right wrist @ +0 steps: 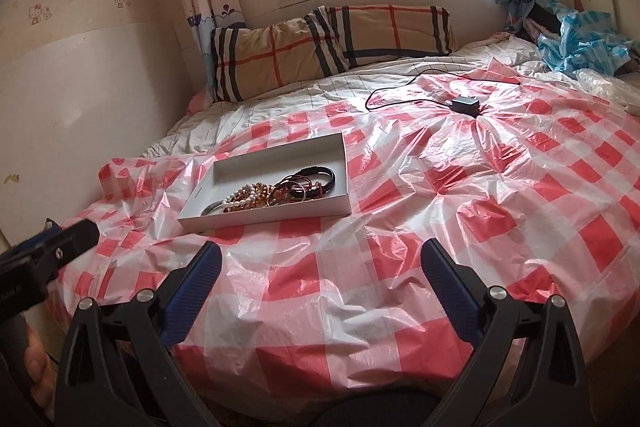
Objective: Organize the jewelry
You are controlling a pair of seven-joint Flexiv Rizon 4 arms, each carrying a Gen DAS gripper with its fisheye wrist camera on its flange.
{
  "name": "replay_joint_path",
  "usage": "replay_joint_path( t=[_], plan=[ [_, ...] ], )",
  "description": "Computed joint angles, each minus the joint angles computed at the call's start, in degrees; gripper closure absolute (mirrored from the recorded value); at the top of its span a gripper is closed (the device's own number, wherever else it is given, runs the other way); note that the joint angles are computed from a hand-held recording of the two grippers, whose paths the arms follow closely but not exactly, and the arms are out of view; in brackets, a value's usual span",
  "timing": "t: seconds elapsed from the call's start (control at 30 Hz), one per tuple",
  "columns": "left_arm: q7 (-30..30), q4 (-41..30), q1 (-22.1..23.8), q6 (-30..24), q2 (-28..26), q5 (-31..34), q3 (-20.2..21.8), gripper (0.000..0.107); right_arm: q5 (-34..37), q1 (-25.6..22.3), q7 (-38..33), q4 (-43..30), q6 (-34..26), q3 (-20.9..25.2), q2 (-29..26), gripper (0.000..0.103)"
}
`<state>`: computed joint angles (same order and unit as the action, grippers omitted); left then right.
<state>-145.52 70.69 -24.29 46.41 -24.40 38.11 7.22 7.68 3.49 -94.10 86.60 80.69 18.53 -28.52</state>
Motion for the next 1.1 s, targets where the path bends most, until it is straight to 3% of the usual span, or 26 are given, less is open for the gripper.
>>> replay_joint_path(
  t=[0.2, 0.5, 0.6, 0.93, 1.1],
  plan=[
    [-0.4, -0.6, -1.1, -3.6, 1.0, -0.3, -0.7, 0.011, 1.3, -1.6, -4.8, 3.9, 1.9, 2.3, 3.7, 0.007],
    [-1.6, 4.8, -1.5, -1.5, 4.6, -0.4, -2.7, 0.011, 3.2, -2.0, -6.4, 8.1, 2.1, 1.8, 7.4, 0.007],
    [-1.0, 6.3, -1.2, -0.6, 5.0, -0.7, -3.4, 0.011, 2.2, -0.4, -5.4, 10.1, 2.7, -0.5, 8.1, 0.007],
    [-4.9, 5.9, -3.2, -7.1, 4.6, 3.8, -3.3, 0.011, -1.1, 1.5, -0.8, 12.6, 3.2, -3.9, 8.1, 0.007],
    [-6.3, 6.8, -2.7, -6.0, 4.6, 4.3, -3.8, 0.011, -4.7, 2.7, 2.2, 14.2, 4.5, -6.0, 8.4, 0.007]
  ],
)
